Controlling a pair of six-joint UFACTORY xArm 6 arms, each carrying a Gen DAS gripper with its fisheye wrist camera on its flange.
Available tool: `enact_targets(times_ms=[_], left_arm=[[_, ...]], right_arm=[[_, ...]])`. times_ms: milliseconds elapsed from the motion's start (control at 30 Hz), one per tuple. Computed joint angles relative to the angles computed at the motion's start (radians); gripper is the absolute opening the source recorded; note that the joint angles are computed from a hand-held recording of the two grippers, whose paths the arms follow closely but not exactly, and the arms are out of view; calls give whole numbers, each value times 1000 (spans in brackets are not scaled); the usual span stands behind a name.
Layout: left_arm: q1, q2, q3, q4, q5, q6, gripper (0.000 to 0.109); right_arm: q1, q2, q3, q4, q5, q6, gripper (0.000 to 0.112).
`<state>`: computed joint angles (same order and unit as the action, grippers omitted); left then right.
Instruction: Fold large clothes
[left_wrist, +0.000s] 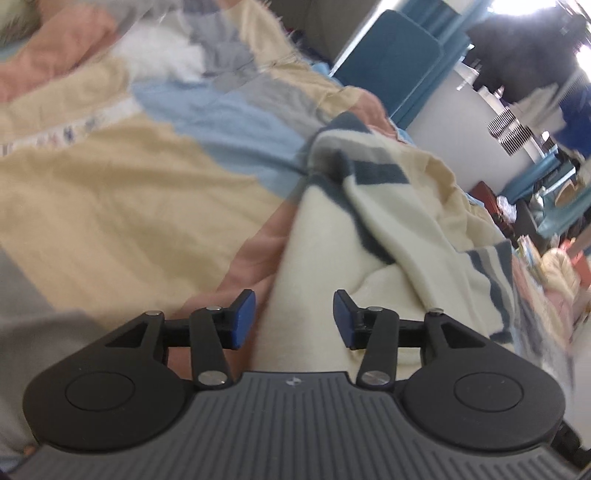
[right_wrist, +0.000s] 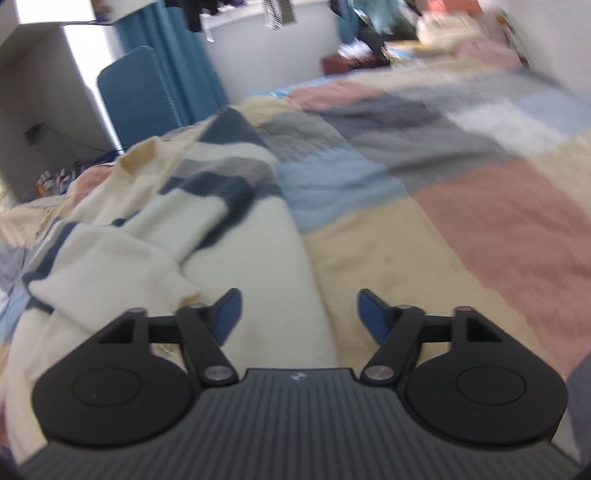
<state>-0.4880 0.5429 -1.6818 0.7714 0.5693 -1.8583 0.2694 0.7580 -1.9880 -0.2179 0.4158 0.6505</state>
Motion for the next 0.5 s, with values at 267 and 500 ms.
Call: enact_targets(times_ms=[267,500], left_arm=[[50,23,104,-208,-302,35,62],[40,49,73,-253,-248,87,73]], right_arm=[[-21,9,34,648,27,-233,85],[-6,21,-14,1078,139,-596,87]])
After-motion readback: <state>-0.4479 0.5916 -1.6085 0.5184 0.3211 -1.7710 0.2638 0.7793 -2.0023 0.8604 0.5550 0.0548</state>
